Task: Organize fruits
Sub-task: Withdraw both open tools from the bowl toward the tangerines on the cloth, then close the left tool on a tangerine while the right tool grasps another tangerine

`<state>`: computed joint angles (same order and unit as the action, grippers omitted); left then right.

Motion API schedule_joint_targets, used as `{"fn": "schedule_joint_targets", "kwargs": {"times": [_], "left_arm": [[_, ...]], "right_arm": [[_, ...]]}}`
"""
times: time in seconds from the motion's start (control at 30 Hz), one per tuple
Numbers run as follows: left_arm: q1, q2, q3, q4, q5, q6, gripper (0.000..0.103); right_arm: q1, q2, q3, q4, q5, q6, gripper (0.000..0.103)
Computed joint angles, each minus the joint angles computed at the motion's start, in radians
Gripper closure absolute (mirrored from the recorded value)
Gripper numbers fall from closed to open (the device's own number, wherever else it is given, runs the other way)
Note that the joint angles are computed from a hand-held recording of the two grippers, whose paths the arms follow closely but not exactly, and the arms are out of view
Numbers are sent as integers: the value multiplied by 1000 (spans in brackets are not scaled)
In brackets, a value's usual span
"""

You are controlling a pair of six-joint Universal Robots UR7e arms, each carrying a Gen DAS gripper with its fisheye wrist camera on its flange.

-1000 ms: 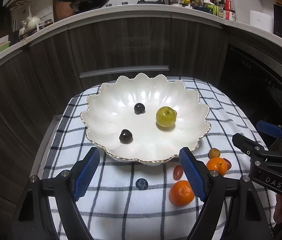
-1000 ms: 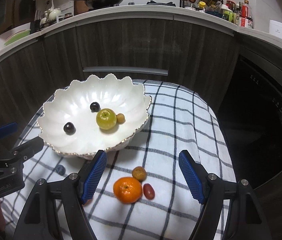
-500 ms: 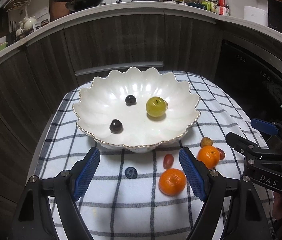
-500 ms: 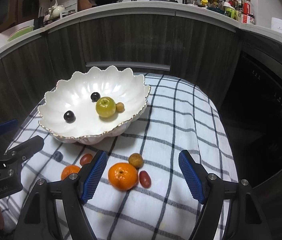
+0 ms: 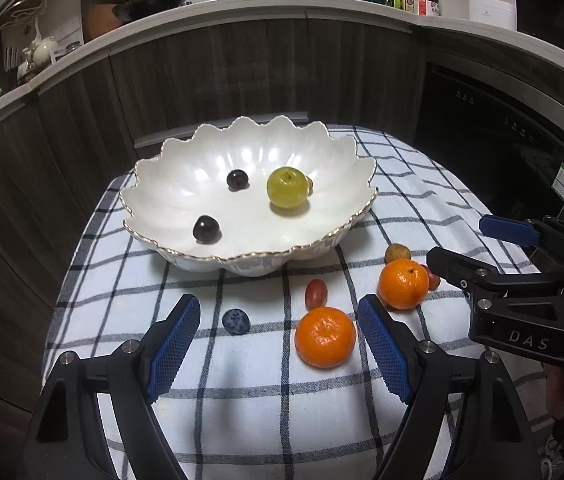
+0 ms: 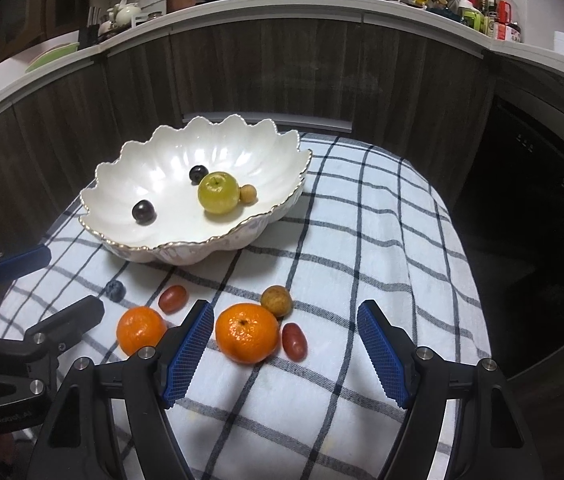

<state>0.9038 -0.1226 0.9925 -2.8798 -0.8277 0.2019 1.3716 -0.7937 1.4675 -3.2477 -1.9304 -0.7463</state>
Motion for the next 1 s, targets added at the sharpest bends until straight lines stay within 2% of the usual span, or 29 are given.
{"fn": "schedule_joint_targets", "kwargs": {"times": [0.2, 0.47, 0.77, 1.0], "left_arm": [[1, 7, 19, -11, -16, 14, 25], [4, 35, 2, 2, -14, 34, 32], [11, 58, -13, -9, -19, 57, 35], [19, 78, -37, 4, -11, 49, 43]], "right_arm": [[-14, 0, 6, 21, 39, -25, 28], [-24, 15, -4, 37, 60, -99, 28], [-33, 29, -15, 67, 81, -119, 28], [-38, 39, -25, 86, 94, -120, 31]]}}
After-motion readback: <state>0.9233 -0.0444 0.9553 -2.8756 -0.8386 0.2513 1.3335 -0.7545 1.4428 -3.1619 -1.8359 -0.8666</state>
